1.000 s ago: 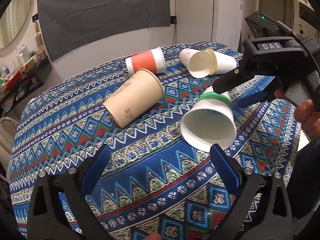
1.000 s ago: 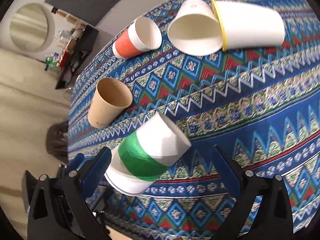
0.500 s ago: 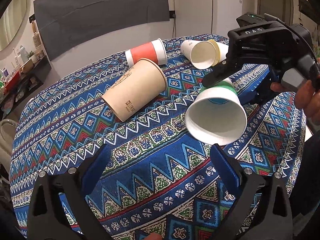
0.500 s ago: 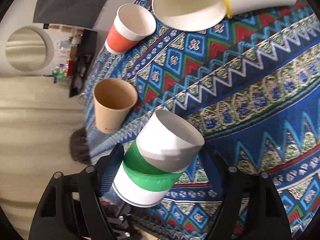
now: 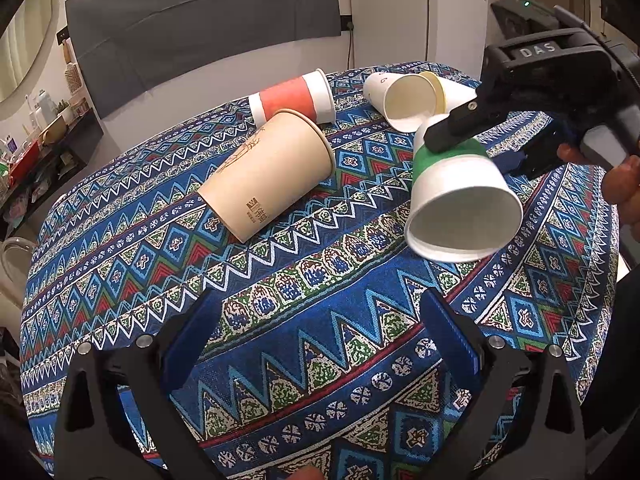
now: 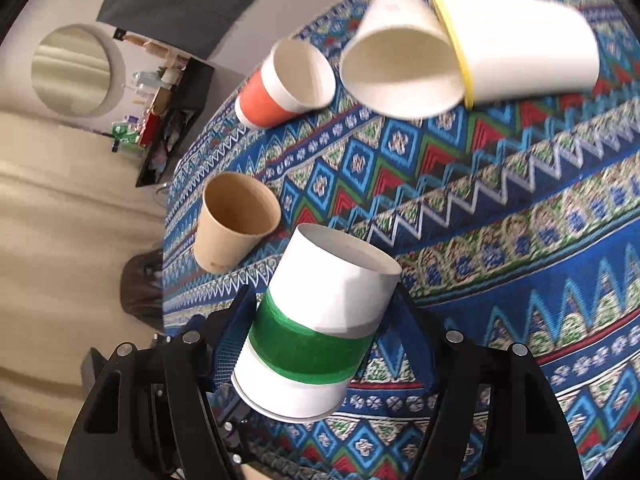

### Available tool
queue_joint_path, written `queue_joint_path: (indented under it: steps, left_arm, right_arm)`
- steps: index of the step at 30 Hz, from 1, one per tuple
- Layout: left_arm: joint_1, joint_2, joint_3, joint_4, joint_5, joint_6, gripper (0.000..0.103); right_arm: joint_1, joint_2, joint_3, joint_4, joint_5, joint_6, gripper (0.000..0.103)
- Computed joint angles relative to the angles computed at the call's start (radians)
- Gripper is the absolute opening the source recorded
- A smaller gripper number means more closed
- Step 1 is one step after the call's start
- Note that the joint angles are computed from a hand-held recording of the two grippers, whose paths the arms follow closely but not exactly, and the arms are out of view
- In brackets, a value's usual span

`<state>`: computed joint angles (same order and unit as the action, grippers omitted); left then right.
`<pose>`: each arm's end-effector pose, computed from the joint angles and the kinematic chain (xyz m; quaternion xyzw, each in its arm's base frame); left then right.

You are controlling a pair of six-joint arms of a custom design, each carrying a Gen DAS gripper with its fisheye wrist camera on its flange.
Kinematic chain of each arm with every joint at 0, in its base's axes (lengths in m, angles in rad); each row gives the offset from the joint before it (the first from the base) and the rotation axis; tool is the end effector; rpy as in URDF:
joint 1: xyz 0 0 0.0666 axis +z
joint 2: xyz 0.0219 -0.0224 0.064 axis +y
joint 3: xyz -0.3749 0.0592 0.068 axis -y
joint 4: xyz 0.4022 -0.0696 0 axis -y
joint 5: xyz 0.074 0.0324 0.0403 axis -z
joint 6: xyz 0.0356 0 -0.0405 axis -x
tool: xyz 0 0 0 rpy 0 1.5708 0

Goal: Flip cup upside down
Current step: 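Grasp the green-banded cup body with the right gripper, rotating it upright, then lower the cup mouth-down onto the cloth with the right gripper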

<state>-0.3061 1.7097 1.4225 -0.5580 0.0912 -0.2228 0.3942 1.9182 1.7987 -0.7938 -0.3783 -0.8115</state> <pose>0.5704 -0.1841 0.2965 0.2597 0.8972 -0.0573 0.3524 0.6212 0.2722 0.3271 0.1332 0.9220 0.3264 0.1603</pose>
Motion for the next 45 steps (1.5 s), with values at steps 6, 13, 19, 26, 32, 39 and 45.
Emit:
queue_joint_path:
  steps: [6,13,19,26,32,39,45]
  left_arm:
    - [-0.017,0.01,0.017,-0.006,-0.029,0.019,0.097]
    - [-0.035,0.026,0.035,-0.01,-0.053,0.046,0.097]
    - [-0.049,0.041,0.044,-0.01,-0.076,0.053,0.097]
    - [-0.054,0.054,0.058,-0.022,-0.092,0.071,0.097]
    - [-0.061,0.055,0.065,-0.031,-0.102,0.085,0.097]
    - [-0.087,0.034,0.049,-0.023,-0.132,0.086,0.097]
    - [-0.102,0.018,0.034,-0.017,-0.143,0.101,0.097]
  right_arm:
    - [0.021,-0.064,-0.042,0.009,0.275,0.155,0.064]
    - [0.071,-0.118,-0.127,0.145,0.644,0.388,0.064]
    - [0.102,-0.123,-0.173,0.228,0.786,0.525,0.064]
    - [0.125,-0.147,-0.222,0.258,0.824,0.606,0.064]
    - [0.138,-0.185,-0.27,0.243,0.824,0.622,0.064]
    - [0.141,-0.211,-0.292,0.207,0.792,0.604,0.066]
    - [0.148,-0.244,-0.336,0.18,0.782,0.576,0.084]
